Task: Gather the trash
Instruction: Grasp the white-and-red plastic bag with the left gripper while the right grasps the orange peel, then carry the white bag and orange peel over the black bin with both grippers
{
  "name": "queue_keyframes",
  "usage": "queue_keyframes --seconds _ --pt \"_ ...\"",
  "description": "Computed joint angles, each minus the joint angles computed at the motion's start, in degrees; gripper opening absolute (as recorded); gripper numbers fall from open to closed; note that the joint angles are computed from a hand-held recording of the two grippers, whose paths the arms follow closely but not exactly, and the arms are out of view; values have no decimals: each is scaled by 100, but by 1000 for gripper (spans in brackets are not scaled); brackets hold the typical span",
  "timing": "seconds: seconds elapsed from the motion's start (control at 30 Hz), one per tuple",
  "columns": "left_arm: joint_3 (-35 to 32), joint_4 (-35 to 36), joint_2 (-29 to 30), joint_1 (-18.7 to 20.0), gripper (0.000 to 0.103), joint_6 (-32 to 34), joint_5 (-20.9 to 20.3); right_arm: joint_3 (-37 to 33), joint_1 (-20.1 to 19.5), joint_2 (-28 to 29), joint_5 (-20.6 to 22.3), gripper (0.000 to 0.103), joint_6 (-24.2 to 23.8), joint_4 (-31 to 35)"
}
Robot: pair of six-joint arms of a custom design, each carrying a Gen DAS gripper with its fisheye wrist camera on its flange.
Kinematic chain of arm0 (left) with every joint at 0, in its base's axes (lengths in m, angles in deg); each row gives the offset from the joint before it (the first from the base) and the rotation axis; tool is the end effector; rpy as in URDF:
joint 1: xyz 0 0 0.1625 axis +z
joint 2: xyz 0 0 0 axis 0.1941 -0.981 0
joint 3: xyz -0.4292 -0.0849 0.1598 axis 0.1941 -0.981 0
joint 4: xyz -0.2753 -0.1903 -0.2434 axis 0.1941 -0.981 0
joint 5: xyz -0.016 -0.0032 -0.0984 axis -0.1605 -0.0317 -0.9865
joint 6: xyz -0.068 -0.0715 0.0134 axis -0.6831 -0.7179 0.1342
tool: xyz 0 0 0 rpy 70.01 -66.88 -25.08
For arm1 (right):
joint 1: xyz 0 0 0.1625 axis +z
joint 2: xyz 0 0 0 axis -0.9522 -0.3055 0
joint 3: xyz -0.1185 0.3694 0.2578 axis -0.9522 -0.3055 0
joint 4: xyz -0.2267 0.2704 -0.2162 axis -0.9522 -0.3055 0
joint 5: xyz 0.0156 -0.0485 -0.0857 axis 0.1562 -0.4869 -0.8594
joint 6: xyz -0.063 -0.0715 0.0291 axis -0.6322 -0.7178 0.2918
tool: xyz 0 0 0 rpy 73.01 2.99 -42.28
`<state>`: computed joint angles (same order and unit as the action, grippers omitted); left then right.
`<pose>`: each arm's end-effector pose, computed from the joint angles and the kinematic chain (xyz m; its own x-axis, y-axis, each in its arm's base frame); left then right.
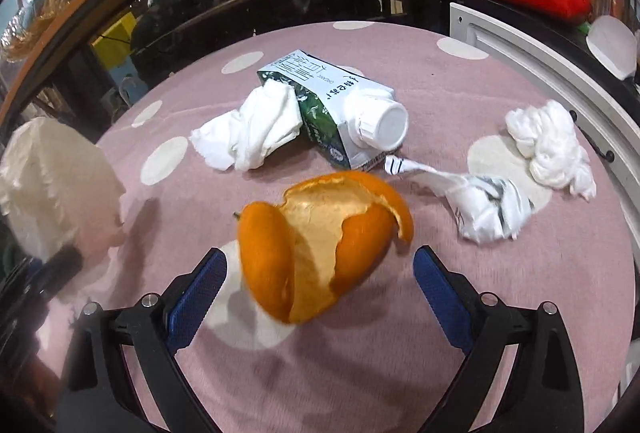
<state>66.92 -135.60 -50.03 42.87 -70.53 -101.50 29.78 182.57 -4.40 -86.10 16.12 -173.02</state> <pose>-0.1326 -0.5271 0.2832 -0.8105 0.1134 -0.5747 0.5052 0.6318 -0.5879 0.3194 -0.6250 0.0828 -0.7924 -0.2675 0.5482 -0.5021 0.7964 -0.3372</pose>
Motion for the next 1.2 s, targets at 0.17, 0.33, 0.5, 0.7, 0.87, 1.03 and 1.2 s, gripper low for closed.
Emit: queue_keyframes --seconds 0.17,0.33,0.5,0.7,0.87,1.03,1.2 --pt "34 -30 5 -9 23 26 -23 120 32 -9 67 56 -137 -355" --pt "55 -42 -7 -13 23 66 -23 359 87 -166 99 40 -179 -528" --pt "33 48 30 -24 23 55 -5 807 135 -440 187 36 -99 -716" --pt "160 120 -25 -250 23 -52 -28 1304 189 -759 169 36 -68 -974" --pt "421 192 -118 -572 23 -239 -58 1819 185 -1124 188 36 58 -1235" --pt "611 321 -188 -897 23 -553 -191 2362 194 -1468 141 36 106 -1618" --pt "805 368 -136 -1265 23 -803 -400 2904 342 -1651 -319 36 -360 -2551"
